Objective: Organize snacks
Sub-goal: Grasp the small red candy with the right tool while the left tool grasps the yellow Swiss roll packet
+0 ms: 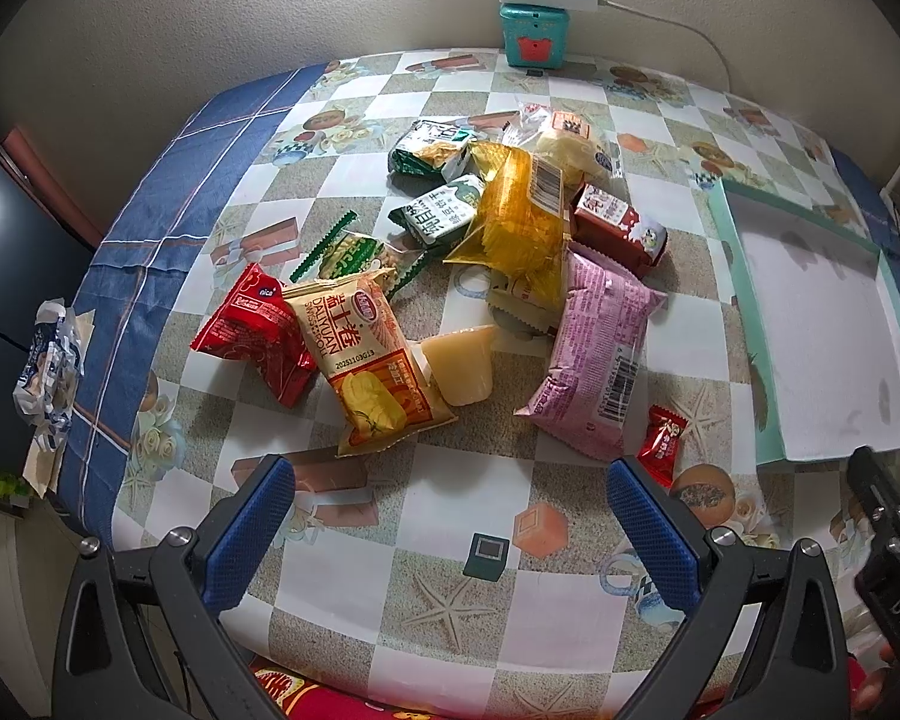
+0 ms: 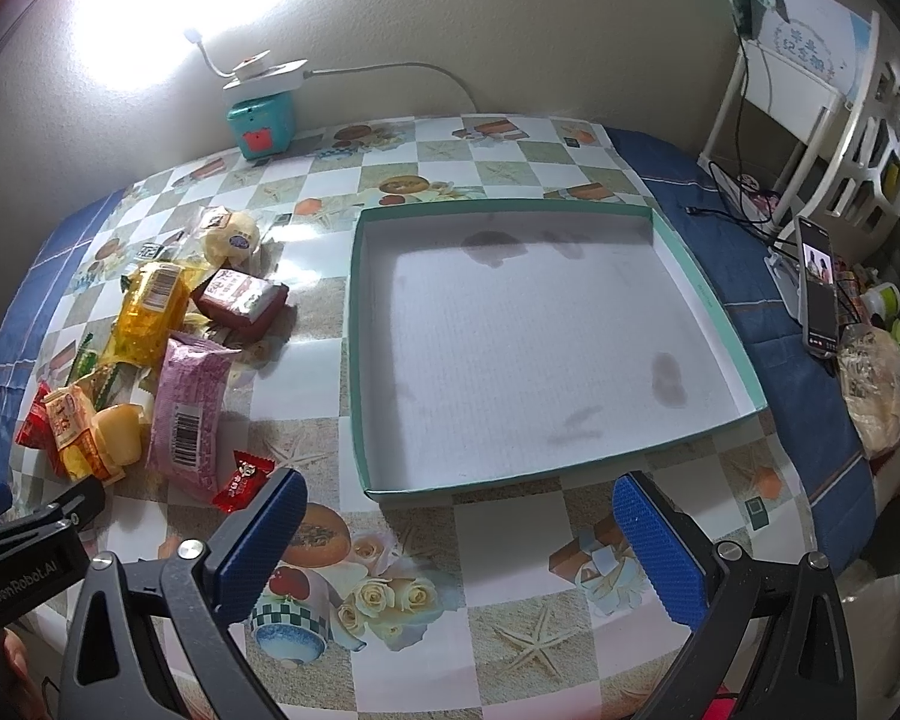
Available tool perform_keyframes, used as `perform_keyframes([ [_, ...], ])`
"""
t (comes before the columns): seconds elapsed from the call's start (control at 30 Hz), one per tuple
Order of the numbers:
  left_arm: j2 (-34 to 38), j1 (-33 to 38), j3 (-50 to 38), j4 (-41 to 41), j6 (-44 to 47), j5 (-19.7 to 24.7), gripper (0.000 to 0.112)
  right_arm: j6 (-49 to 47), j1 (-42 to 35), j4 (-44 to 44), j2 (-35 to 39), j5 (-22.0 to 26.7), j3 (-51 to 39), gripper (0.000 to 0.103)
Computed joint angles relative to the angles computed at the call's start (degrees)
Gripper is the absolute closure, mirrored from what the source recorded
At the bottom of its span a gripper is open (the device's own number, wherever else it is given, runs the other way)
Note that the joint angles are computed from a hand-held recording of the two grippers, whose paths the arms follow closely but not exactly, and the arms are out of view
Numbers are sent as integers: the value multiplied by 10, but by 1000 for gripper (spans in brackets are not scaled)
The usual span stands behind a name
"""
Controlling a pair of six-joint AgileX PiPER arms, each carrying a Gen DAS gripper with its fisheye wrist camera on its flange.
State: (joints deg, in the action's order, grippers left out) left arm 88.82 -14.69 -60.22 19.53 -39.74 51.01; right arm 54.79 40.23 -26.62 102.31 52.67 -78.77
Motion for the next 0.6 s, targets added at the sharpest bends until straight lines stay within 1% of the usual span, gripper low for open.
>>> perform_keyframes([
  [0.03,-6,8,5,-6,0,-7,9,-5,1,3,5,1,-6,0],
  [0.1,-16,26,17,5,-28,-14,9,-26,-2,20,13,-8,-16,0],
  [0.17,-26,49,31,20,-58,-20,9,-65,-9,60,26,-21,-29,0],
  [0.23,-40,86,49,10,-66,-37,9,-98,-14,100,41,-29,-42,0],
  [0.37,-42,152,67,-40,-45,-61,9,-142,-19,156,64,-53,-60,0],
  [0.5,-30,195,74,-88,-8,-77,9,-163,-15,161,83,-64,-81,0],
  [0.6,-23,204,74,-106,10,-86,9,-189,-8,164,101,-64,-103,6],
])
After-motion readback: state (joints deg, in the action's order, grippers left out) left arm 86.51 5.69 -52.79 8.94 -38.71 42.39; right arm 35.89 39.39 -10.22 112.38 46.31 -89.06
